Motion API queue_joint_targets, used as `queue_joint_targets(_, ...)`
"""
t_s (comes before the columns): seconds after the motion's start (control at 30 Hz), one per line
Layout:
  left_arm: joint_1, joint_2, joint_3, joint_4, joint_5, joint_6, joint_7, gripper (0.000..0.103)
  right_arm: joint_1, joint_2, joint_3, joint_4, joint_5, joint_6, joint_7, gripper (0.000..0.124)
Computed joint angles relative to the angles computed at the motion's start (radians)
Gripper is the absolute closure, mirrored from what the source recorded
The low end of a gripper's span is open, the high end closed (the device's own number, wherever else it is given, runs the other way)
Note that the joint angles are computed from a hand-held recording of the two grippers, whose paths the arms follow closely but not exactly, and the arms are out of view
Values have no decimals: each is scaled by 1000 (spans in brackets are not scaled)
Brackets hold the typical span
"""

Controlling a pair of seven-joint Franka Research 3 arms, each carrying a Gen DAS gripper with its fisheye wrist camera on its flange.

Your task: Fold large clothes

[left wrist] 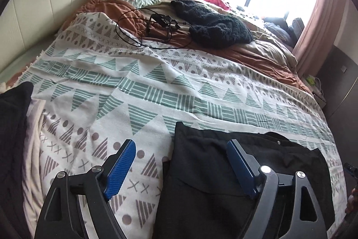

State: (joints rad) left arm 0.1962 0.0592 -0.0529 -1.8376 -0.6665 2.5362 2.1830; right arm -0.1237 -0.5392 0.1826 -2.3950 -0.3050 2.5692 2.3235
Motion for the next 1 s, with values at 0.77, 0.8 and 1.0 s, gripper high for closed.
queue_joint_targets(0.77, -75, -452, 239, -365, -42, -139, 63, 19, 166, -226, 160, -49, 98, -129, 79, 53)
queue_joint_targets(0.8, -77, -464, 243, -380, -35, -134, 58, 19, 176, -220, 168, -46, 101, -133, 82, 53)
queue_joint_targets(1.0, -87, -517, 279, -460, 0, -159, 51, 19, 250, -157, 202, -30, 110, -123, 90, 53)
